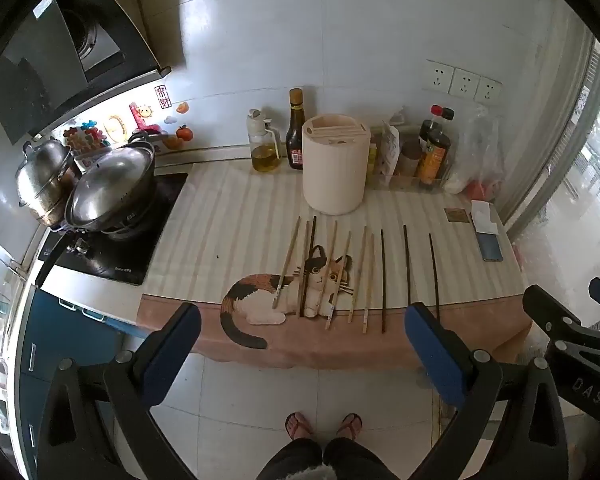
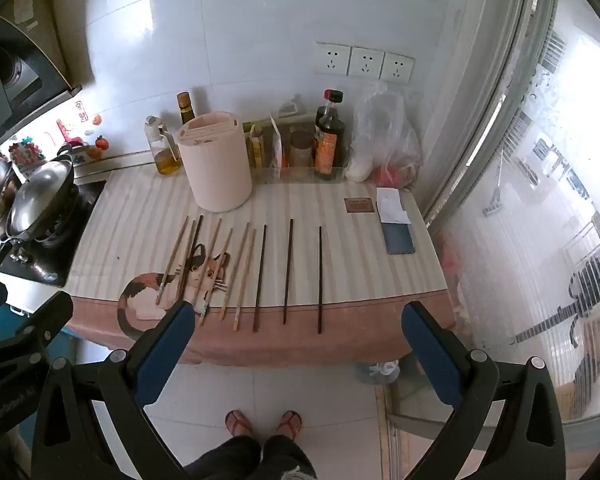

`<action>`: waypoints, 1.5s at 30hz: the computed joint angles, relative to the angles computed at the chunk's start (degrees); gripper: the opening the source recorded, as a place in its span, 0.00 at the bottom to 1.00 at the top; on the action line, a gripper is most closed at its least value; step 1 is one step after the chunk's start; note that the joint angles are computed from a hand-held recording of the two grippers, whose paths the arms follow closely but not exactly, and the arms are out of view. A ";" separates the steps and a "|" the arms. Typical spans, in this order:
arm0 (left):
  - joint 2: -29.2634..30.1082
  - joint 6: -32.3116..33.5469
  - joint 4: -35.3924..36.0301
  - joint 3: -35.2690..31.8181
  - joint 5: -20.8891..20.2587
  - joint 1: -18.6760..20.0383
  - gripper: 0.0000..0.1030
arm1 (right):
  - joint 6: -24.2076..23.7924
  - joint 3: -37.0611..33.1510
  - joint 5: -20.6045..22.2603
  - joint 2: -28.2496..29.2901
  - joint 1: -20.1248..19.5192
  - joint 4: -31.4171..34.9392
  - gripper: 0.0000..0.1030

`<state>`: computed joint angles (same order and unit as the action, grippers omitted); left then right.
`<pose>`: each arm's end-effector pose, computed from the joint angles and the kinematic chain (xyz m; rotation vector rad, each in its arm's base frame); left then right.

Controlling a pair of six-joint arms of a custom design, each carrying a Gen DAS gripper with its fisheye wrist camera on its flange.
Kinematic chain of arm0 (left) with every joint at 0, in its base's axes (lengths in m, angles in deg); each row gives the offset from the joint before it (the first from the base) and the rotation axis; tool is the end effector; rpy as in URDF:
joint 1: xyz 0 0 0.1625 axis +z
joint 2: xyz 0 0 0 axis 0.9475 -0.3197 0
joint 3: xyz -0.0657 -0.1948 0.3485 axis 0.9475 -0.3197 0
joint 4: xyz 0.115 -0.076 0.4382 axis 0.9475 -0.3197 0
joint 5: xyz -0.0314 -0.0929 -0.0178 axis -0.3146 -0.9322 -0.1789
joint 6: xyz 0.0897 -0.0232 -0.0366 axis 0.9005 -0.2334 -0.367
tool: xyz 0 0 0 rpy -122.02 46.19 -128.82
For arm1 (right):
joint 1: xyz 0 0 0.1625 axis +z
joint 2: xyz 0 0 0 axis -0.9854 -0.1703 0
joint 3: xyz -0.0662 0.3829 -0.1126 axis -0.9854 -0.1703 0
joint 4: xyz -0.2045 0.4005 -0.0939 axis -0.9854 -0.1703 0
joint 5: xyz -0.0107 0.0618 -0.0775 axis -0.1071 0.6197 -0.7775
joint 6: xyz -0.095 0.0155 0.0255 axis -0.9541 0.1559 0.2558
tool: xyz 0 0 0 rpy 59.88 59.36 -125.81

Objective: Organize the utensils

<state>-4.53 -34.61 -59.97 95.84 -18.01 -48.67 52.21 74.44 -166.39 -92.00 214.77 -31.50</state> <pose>-0.5158 -0.4428 0.3669 0.0501 2.1673 -0.7725 0.4840 -0.4136 0.5307 0.3947 -2.2681 0.6204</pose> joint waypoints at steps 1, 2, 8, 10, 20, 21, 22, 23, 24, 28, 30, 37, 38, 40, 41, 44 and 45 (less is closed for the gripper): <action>-0.14 1.18 -0.99 0.20 0.27 -0.22 1.00 | 0.04 -0.08 0.08 0.03 0.03 0.11 1.00; -0.16 1.21 -0.97 0.20 0.24 -0.23 1.00 | 0.10 -0.03 -0.06 0.00 0.08 -0.01 1.00; -0.21 1.13 -1.24 0.54 0.08 -0.25 1.00 | 0.72 -0.54 0.48 0.30 0.08 0.65 1.00; -0.31 1.14 -1.39 0.72 0.15 -0.27 1.00 | 0.24 -0.18 0.04 0.00 0.28 0.09 1.00; -0.26 1.46 -1.44 0.65 -0.31 -0.30 1.00 | 0.11 -0.22 -0.04 0.37 0.31 -0.50 1.00; -0.31 1.46 -1.41 0.69 -0.24 -0.29 1.00 | 0.07 -0.36 0.01 0.44 0.24 -0.35 1.00; -0.32 1.47 -1.42 0.72 -0.22 -0.32 1.00 | 0.18 -0.54 0.05 0.53 0.23 -0.17 1.00; -0.29 1.39 -1.34 0.69 -0.21 -0.36 1.00 | -0.02 -0.46 0.11 0.48 0.18 -0.38 1.00; -0.27 1.30 -1.28 0.68 -0.19 -0.42 1.00 | -0.21 -0.54 0.07 0.49 0.04 -0.46 1.00; -0.08 1.82 -1.92 0.61 -0.24 -0.07 1.00 | -0.50 -0.45 0.06 0.46 -0.10 -0.74 1.00; -0.08 1.80 -2.00 0.72 -0.23 -0.10 1.00 | -0.51 -0.49 0.10 0.47 -0.11 -0.78 1.00; -0.16 1.67 -1.97 0.66 -0.23 -0.07 1.00 | -0.75 -0.46 -0.08 0.52 -0.15 -1.03 1.00; -0.12 1.61 -1.90 0.64 -0.20 -0.09 1.00 | -0.87 -0.35 -0.04 0.54 -0.14 -1.24 1.00; -0.22 1.89 -2.11 0.69 -0.26 -0.06 1.00 | -0.83 -0.70 -0.12 0.70 -0.11 -0.99 1.00; -0.19 1.85 -2.07 0.70 -0.21 -0.07 1.00 | -0.79 -0.75 0.03 0.71 -0.11 -1.00 1.00; -0.13 1.90 -2.23 0.80 -0.25 -0.06 1.00 | -0.83 -0.67 -0.01 0.69 -0.08 -1.06 1.00; -0.10 1.81 -2.20 0.83 -0.23 -0.08 1.00 | -0.78 -0.64 0.04 0.69 -0.08 -1.00 1.00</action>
